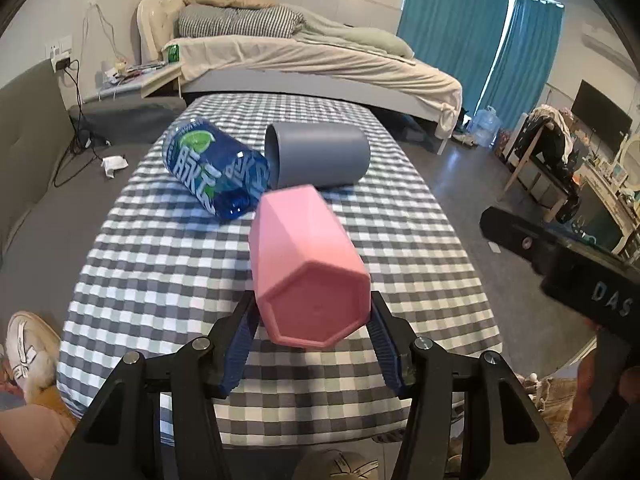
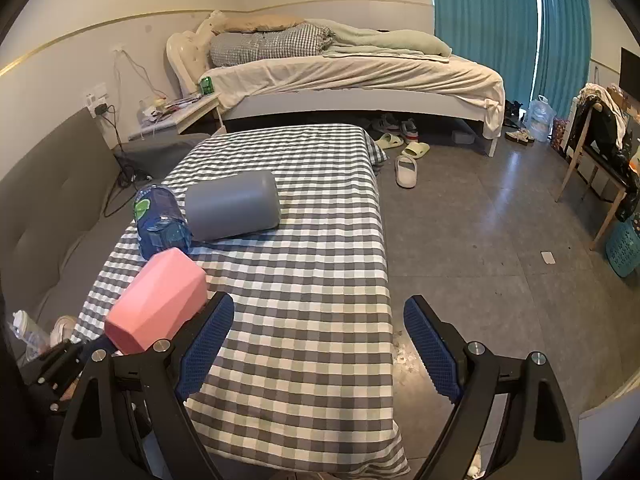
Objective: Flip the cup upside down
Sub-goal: 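Close the left gripper around the pink cup's body, then lift and rotate the pink cup with the left gripper, closed bottom up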
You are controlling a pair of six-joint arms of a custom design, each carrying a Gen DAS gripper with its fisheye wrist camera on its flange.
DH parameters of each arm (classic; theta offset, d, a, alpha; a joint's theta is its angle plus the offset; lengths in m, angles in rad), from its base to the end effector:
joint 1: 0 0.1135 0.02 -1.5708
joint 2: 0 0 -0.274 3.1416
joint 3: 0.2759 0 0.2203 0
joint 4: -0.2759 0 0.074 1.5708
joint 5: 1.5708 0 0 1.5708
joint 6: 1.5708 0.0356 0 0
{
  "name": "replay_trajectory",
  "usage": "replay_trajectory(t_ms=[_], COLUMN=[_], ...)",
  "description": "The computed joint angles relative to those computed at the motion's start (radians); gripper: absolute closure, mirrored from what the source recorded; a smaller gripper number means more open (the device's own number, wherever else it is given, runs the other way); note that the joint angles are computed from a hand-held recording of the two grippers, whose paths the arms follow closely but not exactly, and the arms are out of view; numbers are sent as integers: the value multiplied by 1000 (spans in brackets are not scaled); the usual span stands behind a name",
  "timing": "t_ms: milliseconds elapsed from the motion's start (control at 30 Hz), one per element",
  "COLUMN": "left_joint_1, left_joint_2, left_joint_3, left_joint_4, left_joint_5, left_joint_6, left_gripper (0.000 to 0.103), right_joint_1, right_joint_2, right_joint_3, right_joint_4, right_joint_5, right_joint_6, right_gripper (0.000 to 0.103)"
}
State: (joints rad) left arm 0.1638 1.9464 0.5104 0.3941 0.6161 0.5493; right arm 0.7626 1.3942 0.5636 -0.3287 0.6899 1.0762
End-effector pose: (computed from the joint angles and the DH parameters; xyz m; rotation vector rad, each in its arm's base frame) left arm 0.2603 0.0222 0.0774 0.6625 2.3152 -0.4886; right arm 0.1601 0.1216 0.1742 0.5417 2.2962 -0.1221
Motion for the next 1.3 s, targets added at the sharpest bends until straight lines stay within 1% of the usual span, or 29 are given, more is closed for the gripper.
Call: replay_trajectory(t_ms=[333,433,733,900,1033,1133,1200,1267,1300], left_joint_1=[20,14,11,-7,-32,-35,-31,-28,-27], left_joint_2=[-56,-60,-50,-32,1,23,34,45,51], left_joint_3=[38,56,110,123,121,131,127,111,100], left_joint_4=[-81,-100,-129,-107,-26,-2,21,57,76], left_joint_5=[20,3,-5,-11,-14,3,20,18,10], left_joint_6=[-7,-8,-43,-53,-40,-46,-45,-43,-37], left_gripper=[48,49,49,49,49,49,47,32,20], right_joint_1=[15,14,11,-1,-6,-10,-12,-14,-16], right_joint_2=[20,23,38,47,48,50,48,46,46], right_joint_3=[17,19,20,13,12,12,12,11,10], right_joint_4=[-11,-12,-1,21,29,32,34,36,38], right_joint_5=[7,4,0,-12,-17,-20,-22,-22,-23], right_joint_6=[9,8,6,-8,-17,-20,-21,-22,-23], right_gripper=[16,16,16,16,16,16,16,16,16])
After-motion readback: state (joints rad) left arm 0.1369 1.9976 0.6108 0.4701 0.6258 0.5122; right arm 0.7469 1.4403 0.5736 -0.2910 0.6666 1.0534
